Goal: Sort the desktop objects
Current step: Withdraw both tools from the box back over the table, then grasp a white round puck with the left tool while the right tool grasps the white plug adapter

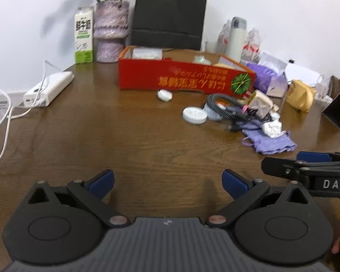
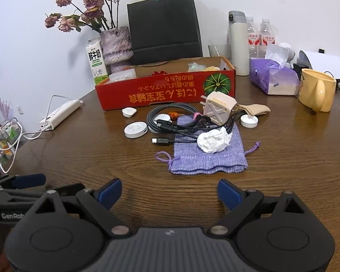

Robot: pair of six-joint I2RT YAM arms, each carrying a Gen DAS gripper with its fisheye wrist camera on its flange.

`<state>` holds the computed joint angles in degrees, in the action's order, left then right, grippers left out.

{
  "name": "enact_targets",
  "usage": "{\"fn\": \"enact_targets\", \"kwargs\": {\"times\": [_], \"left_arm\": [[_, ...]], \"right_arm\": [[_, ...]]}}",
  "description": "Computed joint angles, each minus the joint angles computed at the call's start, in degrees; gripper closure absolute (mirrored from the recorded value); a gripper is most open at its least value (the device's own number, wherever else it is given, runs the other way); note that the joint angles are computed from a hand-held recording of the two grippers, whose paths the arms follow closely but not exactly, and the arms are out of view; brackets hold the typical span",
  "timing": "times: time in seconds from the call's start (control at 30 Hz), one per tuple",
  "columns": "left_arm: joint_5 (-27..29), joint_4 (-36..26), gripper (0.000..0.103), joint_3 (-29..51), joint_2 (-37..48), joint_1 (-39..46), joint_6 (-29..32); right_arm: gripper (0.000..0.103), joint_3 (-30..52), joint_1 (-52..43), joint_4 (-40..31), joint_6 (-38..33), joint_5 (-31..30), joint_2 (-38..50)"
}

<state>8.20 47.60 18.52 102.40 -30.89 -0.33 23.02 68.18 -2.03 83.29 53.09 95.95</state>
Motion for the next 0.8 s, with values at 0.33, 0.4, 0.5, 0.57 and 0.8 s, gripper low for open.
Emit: {"fn": "enact_targets", "kwargs": {"times": [0.33,0.4,0.5,0.57,0.8], "left_arm": [[5.28,-12.16,0.010,19.51,7.39,-0.70,2.16],[5.52,-15.04,0.011,24.56,10.36,-1.65,2.46],[2.20,-19.33,0.016,31.76,14.76,-3.77,2.36],[2.98,-21.36,0.024,35.01,17.13,-4.09,1.85],[1.59,-18.09,0.063,34.63,18.91,-5.27,6.66]], "right_arm": [[0.024,-8.09,-17.46,14.91,-24.91,-2.78,-11.91],[0.026,-9.13,-23.08,19.78,-30.29,-5.54,-11.92],[0.029,-8.63,-31.61,25.61,-36.80,-9.77,-9.10],[0.031,-8.28,-36.88,30.38,-39.97,-13.49,-6.39],[0.051,-6.26,-44.77,39.27,-45.43,-21.62,1.85]]}}
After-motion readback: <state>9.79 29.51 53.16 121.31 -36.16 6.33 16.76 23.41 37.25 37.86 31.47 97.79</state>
